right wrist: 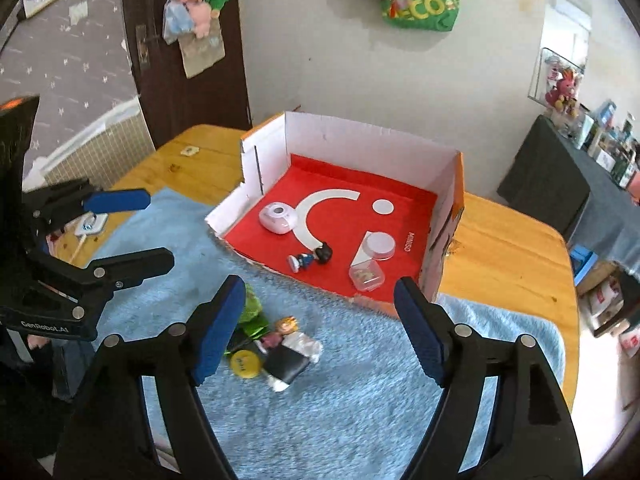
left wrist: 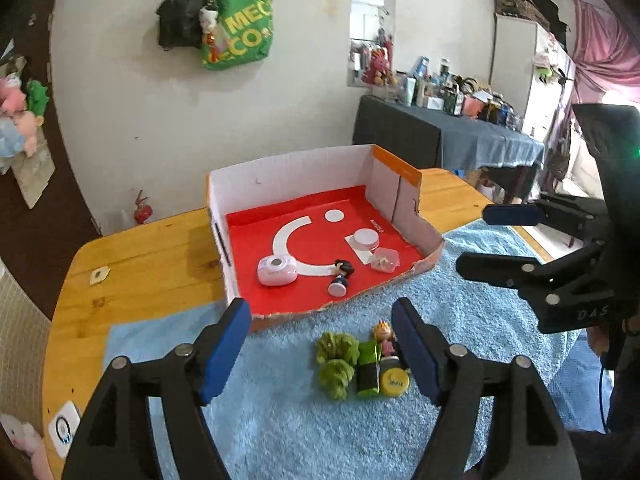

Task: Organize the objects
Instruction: 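Withdraw both tools from the box back over the towel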

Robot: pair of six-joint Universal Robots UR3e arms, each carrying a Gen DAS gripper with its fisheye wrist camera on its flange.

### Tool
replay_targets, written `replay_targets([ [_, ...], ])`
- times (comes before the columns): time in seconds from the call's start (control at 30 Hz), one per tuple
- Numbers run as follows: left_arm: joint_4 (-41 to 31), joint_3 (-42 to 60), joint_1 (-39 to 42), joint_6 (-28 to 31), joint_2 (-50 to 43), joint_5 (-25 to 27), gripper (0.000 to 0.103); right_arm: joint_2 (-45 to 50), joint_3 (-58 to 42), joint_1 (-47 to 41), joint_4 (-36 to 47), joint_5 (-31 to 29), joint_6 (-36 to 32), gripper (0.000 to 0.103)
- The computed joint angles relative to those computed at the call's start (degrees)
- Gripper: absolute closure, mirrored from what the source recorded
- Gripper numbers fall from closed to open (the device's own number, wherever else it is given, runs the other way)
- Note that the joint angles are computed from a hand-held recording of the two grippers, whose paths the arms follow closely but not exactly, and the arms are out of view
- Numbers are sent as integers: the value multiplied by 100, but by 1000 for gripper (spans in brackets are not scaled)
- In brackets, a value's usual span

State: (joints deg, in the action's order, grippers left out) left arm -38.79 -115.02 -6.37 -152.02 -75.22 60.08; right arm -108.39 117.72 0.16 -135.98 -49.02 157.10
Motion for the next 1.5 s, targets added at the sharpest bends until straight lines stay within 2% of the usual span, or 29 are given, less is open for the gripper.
replay_targets([
  [0.1, 19, -484, 232, 3, 433, -172, 22, -405, 571, -139, -509, 77, 322, 14],
  [0.2, 401, -927, 256, -126, 672, -20, 22, -705, 1156, -187, -1129, 51, 653, 13],
  [0.3, 846, -1378, 312, -354, 799, 66, 15, -760, 1630, 6, -1860, -283, 993, 13],
  [0.47, 1947, -2200, 380, -829, 741, 170, 9, -638, 2341, 215, -2991, -599, 1495, 13],
  [0.77, 2910, -2809, 201, -1314, 292, 487, 6, -16, 3080, 595, -4492, -1198, 2038, 12],
  [0.9, 3357, -2968, 47, -1484, -22, 778, 6, 257, 3292, 626, -4893, -1193, 2144, 12],
  [1.13, 3741, -3181, -63, -1558, -407, 937, 6, 1022, 3456, 924, -5595, -1459, 2291, 12],
  [1.5, 3804, -3010, -182, -1546, -775, 1056, 6, 1649, 2989, 1393, -5579, -1747, 2270, 12],
])
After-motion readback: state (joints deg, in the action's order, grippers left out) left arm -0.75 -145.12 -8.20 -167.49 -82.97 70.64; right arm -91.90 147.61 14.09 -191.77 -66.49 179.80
